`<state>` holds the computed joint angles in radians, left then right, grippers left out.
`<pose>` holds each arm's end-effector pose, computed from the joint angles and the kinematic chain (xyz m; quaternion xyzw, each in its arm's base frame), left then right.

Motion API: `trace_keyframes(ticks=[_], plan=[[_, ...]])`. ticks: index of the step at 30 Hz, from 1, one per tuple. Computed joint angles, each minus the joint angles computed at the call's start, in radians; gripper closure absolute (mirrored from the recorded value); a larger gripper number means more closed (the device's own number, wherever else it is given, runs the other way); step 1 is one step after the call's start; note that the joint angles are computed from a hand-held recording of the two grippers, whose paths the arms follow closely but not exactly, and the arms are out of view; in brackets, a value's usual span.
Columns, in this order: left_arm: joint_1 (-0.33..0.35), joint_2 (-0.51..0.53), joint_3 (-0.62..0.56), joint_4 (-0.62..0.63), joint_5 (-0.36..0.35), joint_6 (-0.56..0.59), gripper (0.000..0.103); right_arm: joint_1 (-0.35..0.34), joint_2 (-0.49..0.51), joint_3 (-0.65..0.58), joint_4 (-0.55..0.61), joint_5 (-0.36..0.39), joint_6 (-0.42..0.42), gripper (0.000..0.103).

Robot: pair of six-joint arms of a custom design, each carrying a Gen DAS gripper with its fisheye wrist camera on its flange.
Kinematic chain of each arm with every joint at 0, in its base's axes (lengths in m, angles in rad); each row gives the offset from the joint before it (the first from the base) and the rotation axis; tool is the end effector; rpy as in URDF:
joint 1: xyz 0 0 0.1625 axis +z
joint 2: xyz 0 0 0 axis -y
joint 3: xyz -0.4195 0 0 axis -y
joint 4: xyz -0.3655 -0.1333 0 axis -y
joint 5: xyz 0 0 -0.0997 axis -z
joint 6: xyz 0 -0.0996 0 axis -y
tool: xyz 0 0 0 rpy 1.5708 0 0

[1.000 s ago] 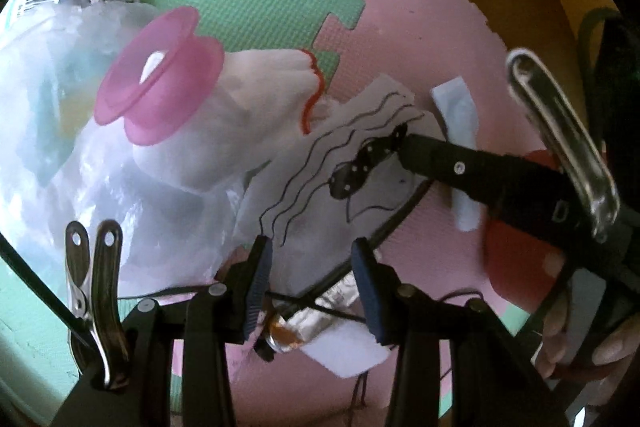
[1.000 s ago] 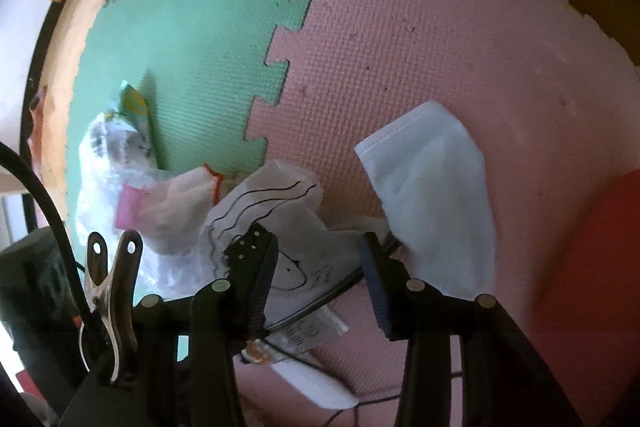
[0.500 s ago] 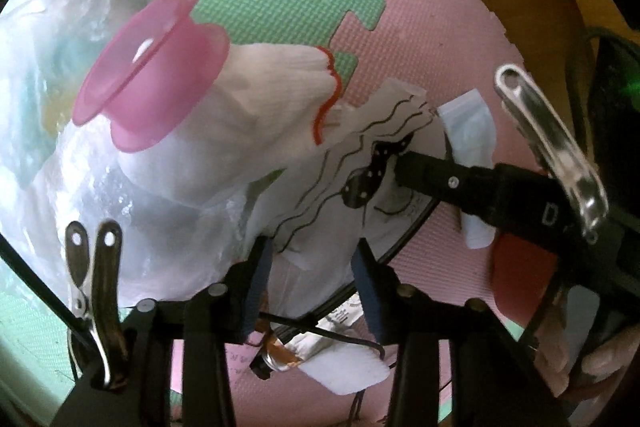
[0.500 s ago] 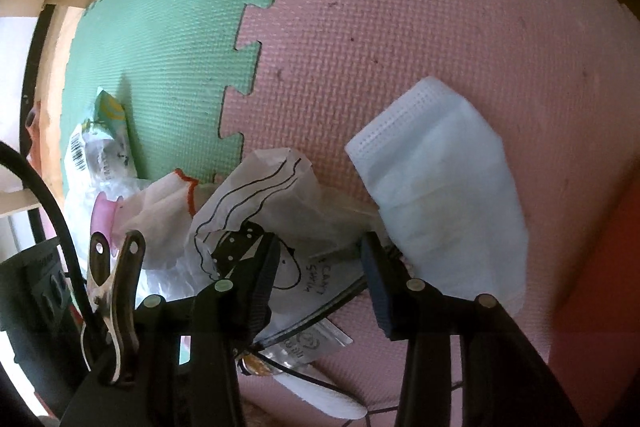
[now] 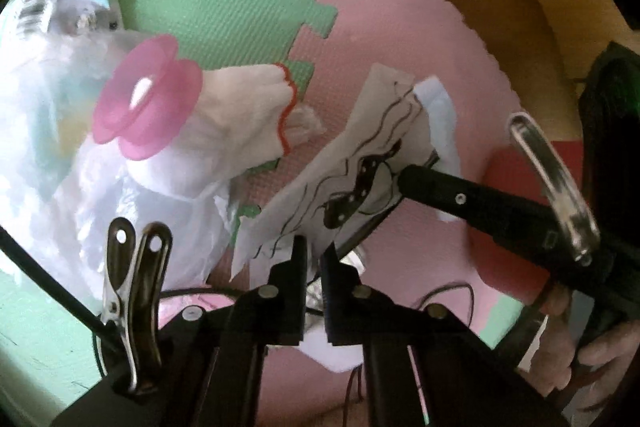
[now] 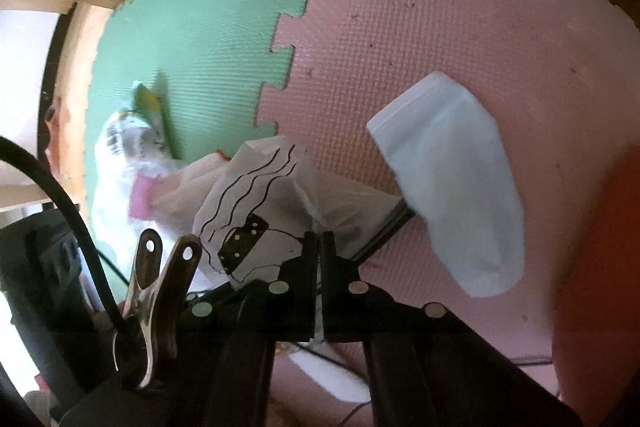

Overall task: Collect trash
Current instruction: 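Grasp the white cartoon-printed paper with both tools, then lift the cartoon paper with both tools and gather it together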

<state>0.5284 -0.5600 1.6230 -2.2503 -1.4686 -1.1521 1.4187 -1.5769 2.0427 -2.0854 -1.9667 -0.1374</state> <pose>-0.4359 -0.4206 -0.0632 -0.0440 0.9795 0.0422 0.1922 0.0289 -0.4375 0.3309 -0.0120 -0.9801 -0.0047 0.1980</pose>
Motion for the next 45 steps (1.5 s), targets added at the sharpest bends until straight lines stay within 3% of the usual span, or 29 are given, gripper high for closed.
trace_keyframes(ticks=[3,17,25,26,29,33,39,45], plan=[[-0.013,-0.021,-0.011,0.026,0.007,0.040,0.098,0.013,-0.047,-0.009,0.035,0.046,0.011,0.101],[-0.066,-0.068,-0.135,0.162,0.049,0.162,0.099,0.116,-0.192,-0.027,0.128,0.129,0.102,0.101],[-0.040,-0.045,-0.119,0.182,0.060,0.125,0.074,0.067,-0.183,0.015,-0.016,0.062,0.182,0.101],[-0.036,-0.040,-0.114,0.179,0.059,0.114,0.073,0.058,-0.177,0.018,-0.026,0.051,0.193,0.099],[-0.026,-0.032,-0.096,0.151,0.053,0.084,0.066,0.040,-0.157,0.025,-0.041,0.015,0.215,0.079],[-0.014,-0.009,-0.091,0.103,0.061,0.068,0.059,0.033,-0.144,0.036,-0.066,-0.022,0.172,0.068],[0.006,0.048,-0.118,0.022,0.082,0.086,0.052,0.041,-0.092,0.046,-0.188,-0.128,0.079,0.057],[0.045,0.116,-0.165,-0.016,0.105,0.085,0.043,0.055,-0.026,0.052,-0.382,-0.206,0.006,0.045]])
